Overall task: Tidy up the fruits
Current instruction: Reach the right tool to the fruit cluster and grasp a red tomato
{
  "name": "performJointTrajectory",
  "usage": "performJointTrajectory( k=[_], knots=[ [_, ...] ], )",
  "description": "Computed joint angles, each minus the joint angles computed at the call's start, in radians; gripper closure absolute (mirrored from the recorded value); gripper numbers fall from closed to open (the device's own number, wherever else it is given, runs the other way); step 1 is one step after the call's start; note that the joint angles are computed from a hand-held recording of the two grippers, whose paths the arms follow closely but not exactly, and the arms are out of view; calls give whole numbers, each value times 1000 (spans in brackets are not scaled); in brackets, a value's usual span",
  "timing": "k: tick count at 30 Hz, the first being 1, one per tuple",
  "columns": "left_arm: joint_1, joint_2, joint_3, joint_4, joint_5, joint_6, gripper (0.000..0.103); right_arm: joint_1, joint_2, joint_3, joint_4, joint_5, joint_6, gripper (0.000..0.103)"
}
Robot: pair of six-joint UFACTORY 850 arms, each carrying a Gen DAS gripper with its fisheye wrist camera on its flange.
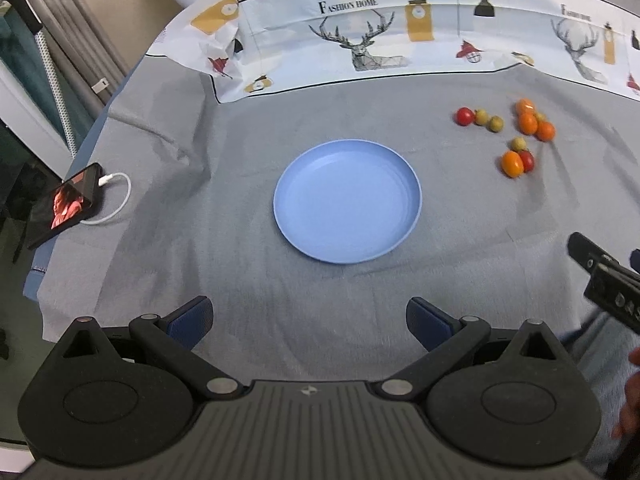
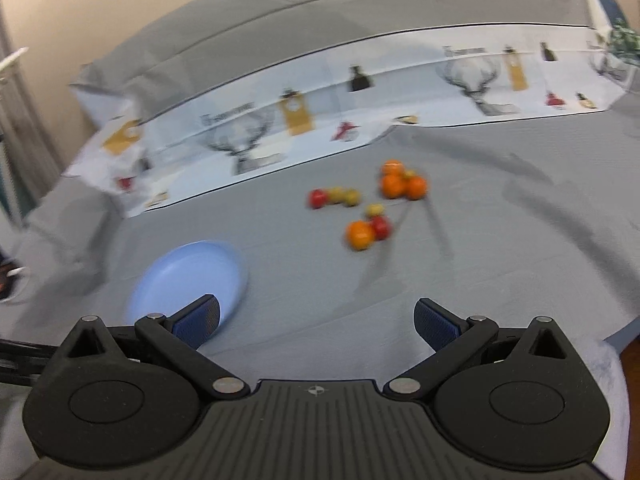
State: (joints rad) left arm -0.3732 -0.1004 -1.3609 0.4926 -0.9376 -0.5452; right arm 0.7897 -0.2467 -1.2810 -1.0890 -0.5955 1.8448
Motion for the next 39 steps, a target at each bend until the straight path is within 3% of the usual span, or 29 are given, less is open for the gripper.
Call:
performJointTrajectory(
  k=[9,14,18,25,26,28,30,32,35,38,39],
  knots=[
    [9,-169,-164,9,-116,-6,0,-162,-196,-66,-135,-25,32,0],
    [17,-259,-248,-11,-172,4,0,-239,-344,-185,-155,0,-90,0],
    [10,-323,-308,1,-203,11,0,-268,-424,-261,-184,67,-200,1],
    [-12,-431,-420,-4,-239,47,0,-282,-483,-297,-408,109,-161,1],
    [-17,-442,-432,-4,-239,52,0,-287,-479,-294,-410,124,-167,3],
    [-27,-472,-467,-13,-241,66,0,-303,-458,-274,-422,197,-146,19],
    [-34,-507,-512,-30,-242,80,0,-314,-436,-248,-468,262,-105,57],
    [-40,-542,-557,-56,-234,89,0,-308,-430,-237,-497,248,-106,72],
    [-42,-606,-643,-136,-208,123,0,-327,-420,-232,-431,238,-60,74],
    [-46,-697,-762,-216,-199,148,0,-341,-425,-243,-295,75,-75,74],
    [-50,-738,-817,-233,-205,151,0,-356,-417,-235,-270,66,-29,74]
  ],
)
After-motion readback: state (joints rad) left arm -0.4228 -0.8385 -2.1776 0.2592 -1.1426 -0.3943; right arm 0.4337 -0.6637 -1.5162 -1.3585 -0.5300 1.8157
